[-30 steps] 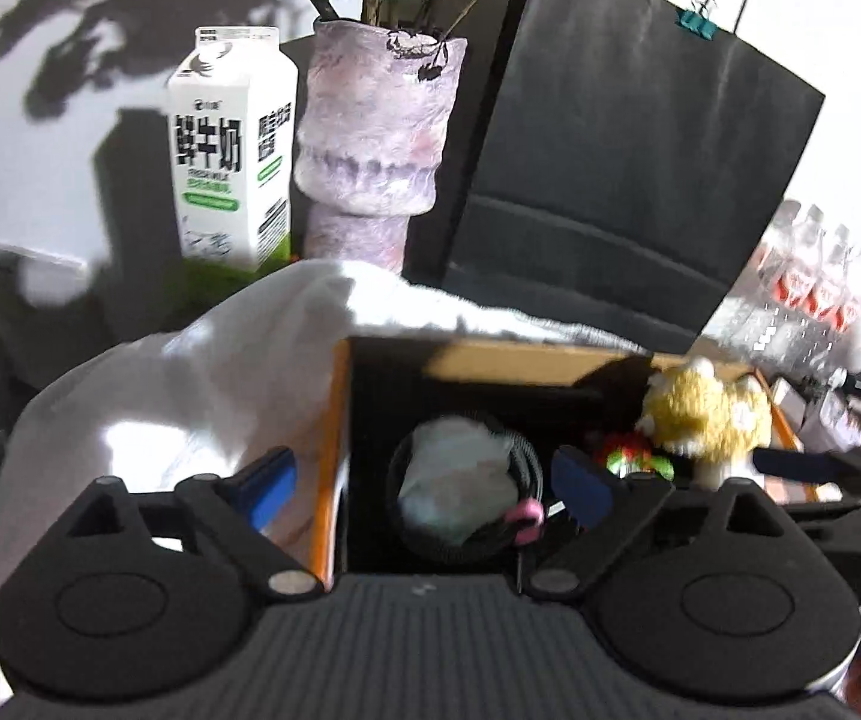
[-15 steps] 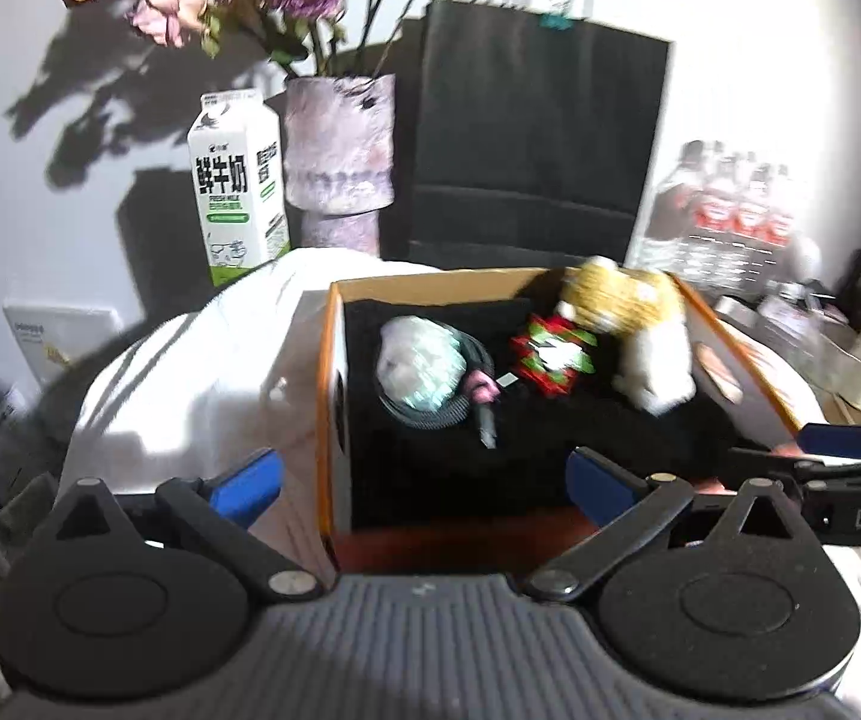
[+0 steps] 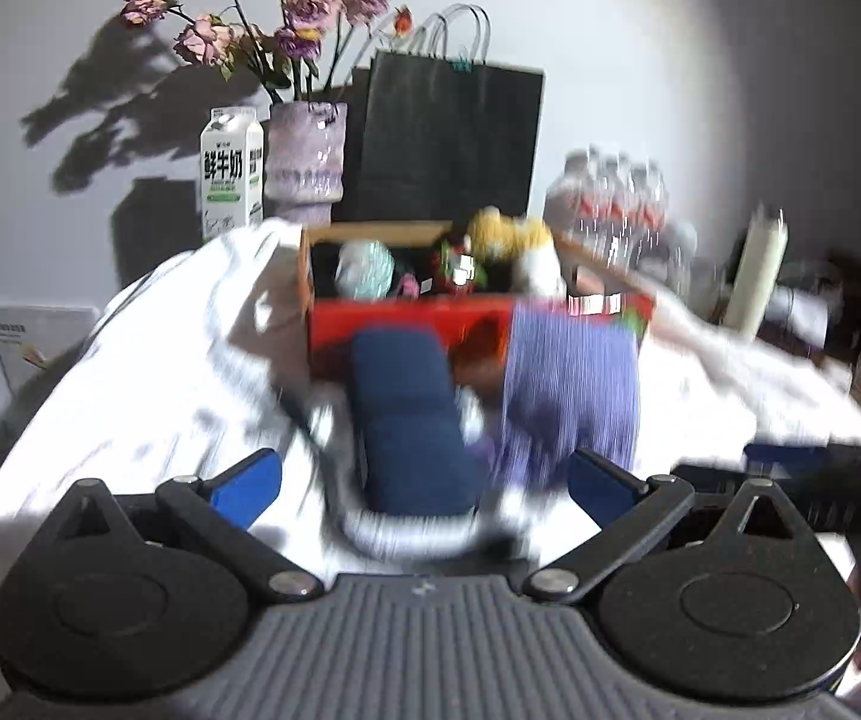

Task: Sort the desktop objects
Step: 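Move both tools back out of the box toward the towel, then grasp the black USB cable with the left tool while the right tool grasps the purple pouch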

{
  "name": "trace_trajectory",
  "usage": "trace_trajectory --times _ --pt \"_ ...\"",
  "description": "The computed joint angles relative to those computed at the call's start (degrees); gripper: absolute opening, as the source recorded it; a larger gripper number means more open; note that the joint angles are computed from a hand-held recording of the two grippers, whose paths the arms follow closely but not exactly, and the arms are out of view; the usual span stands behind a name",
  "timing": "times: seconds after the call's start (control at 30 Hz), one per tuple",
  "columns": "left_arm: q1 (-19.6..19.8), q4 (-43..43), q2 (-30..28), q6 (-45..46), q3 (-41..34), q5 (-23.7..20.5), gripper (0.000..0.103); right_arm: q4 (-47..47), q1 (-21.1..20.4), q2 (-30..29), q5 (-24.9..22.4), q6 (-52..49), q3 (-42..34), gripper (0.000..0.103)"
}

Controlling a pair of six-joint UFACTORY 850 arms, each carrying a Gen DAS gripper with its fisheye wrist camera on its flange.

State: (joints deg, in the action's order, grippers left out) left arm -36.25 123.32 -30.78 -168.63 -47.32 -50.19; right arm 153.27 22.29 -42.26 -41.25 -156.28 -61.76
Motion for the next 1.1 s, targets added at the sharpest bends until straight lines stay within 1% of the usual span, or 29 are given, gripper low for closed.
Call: trace_trajectory --times 0.07,0.13,0.17,0.23,0.27,0.4,0.5,0.6,0.67,0.73,0.8,0.87,0.9,0.93,0.97,1.03,1.1 --pt "-1.81 -1.46 -1.69 -0.89 0.89 -1.91 0.103 -0.92 -0.05 -0.19 -2.96 -0.03 2.08 0.095" --pt "-2.23 -1.67 -2.95 -2.94 1.39 -0.96 0.103 -1.0 0.03 -0.43 -4.26 -0.7 3.41 0.095" --pt "-2.06 -1.81 -3.48 -3.78 1.28 -0.12 0.103 -0.6 0.1 -0.66 -4.67 -1.55 3.73 0.095" --pt "-1.38 -1.37 -4.03 -5.62 1.34 1.61 0.103 0.24 0.46 -0.86 -3.86 -2.47 3.69 0.095" --pt "-1.23 -1.23 -4.3 -6.64 1.58 1.72 0.103 0.03 0.43 -0.99 -3.93 -2.43 3.7 0.095" --pt "-0.72 -1.1 -4.4 -7.85 1.81 0.27 0.103 -1.33 -0.04 -1.36 -6.08 -0.53 3.91 0.095" --pt "-0.53 -1.28 -4.3 -7.65 1.52 0.08 0.103 -1.09 -0.07 -1.55 -6.94 -0.94 3.76 0.094" --pt "-0.19 -0.26 -4.7 -7.42 1.11 -0.24 0.103 -0.67 0.06 -1.73 -7.66 -1.19 3.49 0.092" --pt "0.37 0.23 -5.01 -7.12 0.59 -0.55 0.103 0.12 0.22 -1.8 -8.46 -1.83 3.28 0.088" --pt "1.66 2.04 -4.95 -8.03 0.4 -1.36 0.1 0.61 0.22 -1.88 -9.16 -1.99 2.86 0.086" --pt "3.17 3.43 -4.68 -8.63 0.06 -1.65 0.089 -0.21 0.22 -2.12 -8.62 -0.93 1.68 0.084" --pt "4.96 4.77 -4.48 -8.94 -0.55 -1.92 0.083 -0.18 0.42 -2.59 -8.11 -1.29 0.22 0.083" --pt "5.73 5.15 -4.59 -8.72 -1.03 -2.22 0.081 0.55 0.69 -2.89 -7.62 -2.18 -0.62 0.083" --pt "6.51 5.98 -4.89 -8.64 -1.54 -2.71 0.081 1.31 0.9 -3.3 -7.24 -3.1 -1.56 0.083" --pt "7.57 7.17 -5.29 -8.58 -2.23 -2.37 0.081 1.82 1.1 -3.83 -6.68 -3.45 -2.74 0.082" --pt "9.49 8.51 -6.45 -8.38 -4.07 -0.29 0.079 1.63 1.24 -5.15 -5.36 -2.21 -5.53 0.08" --pt "10.78 9.43 -7.79 -8.38 -5.69 1.74 0.073 1.0 1.31 -6.53 -4.18 -0.25 -8.22 0.078"
